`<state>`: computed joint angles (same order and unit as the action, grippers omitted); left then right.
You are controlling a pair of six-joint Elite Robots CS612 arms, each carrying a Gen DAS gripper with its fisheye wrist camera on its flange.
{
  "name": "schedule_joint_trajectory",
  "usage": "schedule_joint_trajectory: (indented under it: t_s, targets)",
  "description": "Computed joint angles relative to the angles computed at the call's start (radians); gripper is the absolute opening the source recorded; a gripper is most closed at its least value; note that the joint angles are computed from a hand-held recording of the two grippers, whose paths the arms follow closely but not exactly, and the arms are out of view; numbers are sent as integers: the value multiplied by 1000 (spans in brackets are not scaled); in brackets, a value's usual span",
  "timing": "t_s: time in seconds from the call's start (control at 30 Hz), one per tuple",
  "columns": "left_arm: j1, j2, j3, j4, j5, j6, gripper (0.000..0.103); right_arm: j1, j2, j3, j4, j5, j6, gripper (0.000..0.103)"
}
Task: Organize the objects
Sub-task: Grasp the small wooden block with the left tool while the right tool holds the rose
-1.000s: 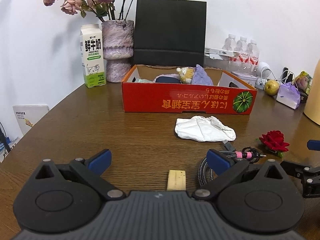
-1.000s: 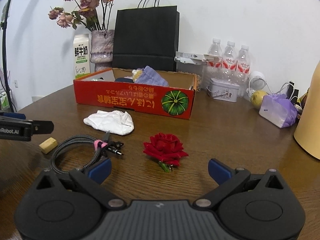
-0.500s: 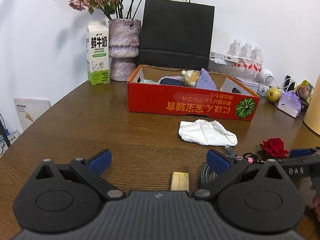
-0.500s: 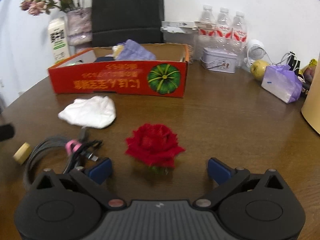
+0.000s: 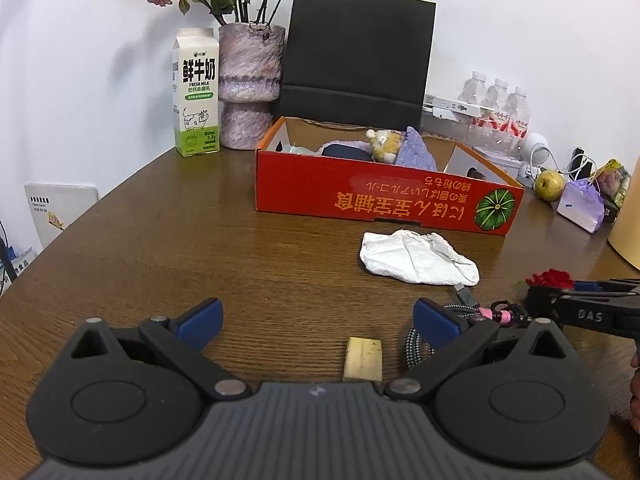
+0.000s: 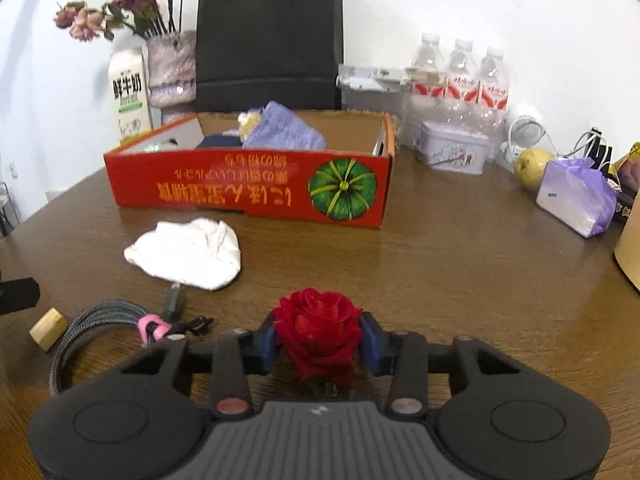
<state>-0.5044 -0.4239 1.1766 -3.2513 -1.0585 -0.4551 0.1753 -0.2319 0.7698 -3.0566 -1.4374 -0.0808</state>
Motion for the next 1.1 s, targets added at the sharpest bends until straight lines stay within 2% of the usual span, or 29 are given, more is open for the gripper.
schedule_joint_trajectory:
  t_s: [0.23,0.37,0.63,0.87,1.0,1.1]
  targets:
    - [5,-2,1,14,-1,-26,103,4,-15,77,-221,-29,-7,35]
    - [5,-5,6,17,-4,-22,103,5,-32,125,-299,-27,-30,35]
    - [10,-18,31,32,-53,-6,103,4,-77,234,-378,-2,-38,35]
    - [13,-24,33,110,-99,8,103,5,-80,243,-391,-3,-49,35]
    - [3,-19,21,149,-58,41,103,5,-80,243,-391,-2,-51,36]
    - [2,-17,17,155,-52,37,103,6,-80,243,-390,-2,-57,36]
